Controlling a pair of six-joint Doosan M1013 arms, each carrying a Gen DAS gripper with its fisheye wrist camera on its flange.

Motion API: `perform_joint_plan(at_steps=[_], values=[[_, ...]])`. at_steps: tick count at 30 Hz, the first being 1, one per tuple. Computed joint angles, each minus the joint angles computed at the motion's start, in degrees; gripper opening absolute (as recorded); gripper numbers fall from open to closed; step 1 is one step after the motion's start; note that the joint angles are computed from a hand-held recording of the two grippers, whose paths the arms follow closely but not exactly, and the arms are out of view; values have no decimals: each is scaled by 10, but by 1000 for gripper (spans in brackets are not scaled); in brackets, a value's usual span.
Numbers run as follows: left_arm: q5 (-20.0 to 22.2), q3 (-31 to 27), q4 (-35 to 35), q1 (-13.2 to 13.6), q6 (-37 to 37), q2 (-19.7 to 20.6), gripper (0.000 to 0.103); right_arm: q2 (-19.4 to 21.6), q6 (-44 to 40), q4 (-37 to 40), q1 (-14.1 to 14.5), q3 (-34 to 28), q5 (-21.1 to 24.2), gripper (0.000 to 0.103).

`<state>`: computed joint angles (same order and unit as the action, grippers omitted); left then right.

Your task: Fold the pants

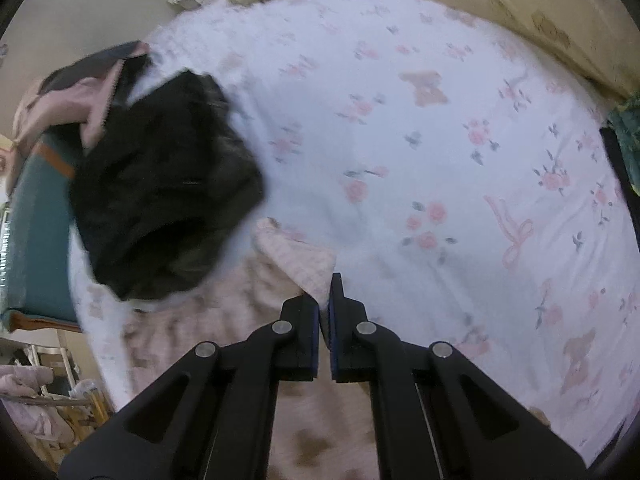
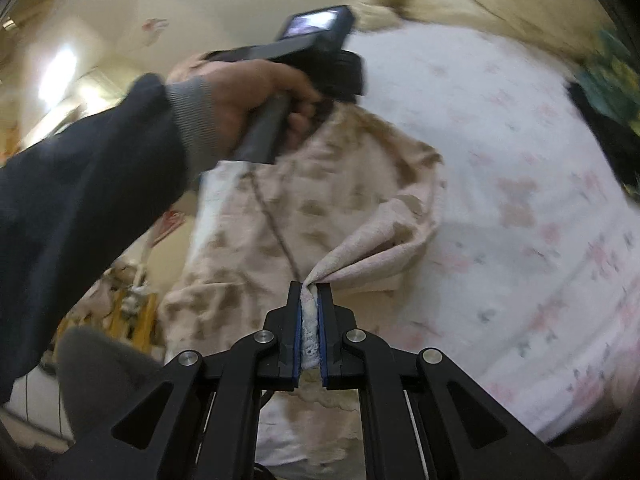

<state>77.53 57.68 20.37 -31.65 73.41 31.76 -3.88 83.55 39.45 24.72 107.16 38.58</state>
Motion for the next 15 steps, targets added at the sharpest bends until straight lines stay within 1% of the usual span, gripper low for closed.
perform_joint_plan(at_steps=[1, 3, 6, 8, 10, 11, 13, 15], values=[[-1, 3, 12, 2, -12, -4, 2, -1, -47, 47, -1, 1, 3, 6], [-12, 12, 5, 16, -21, -19, 2, 0, -108, 99, 1, 0, 9, 6], [-28, 33, 21, 29, -17, -44, 2, -1, -185, 124, 25, -7, 2, 6], [-41, 50, 22, 41, -2, -62, 2, 5, -238, 130, 47, -20, 5, 6], [-53, 71, 18, 59, 9, -81, 2, 13, -289, 146, 65, -35, 25, 6], [-58, 78, 19, 65, 10, -87, 2, 21, -303, 142, 77, -48, 38, 6], [-69, 96, 20, 83, 11, -101, 2, 37, -317, 130, 101, -71, 49, 6], [-75, 111, 26, 97, 1, -109, 2, 52, -322, 115, 122, -89, 46, 6]])
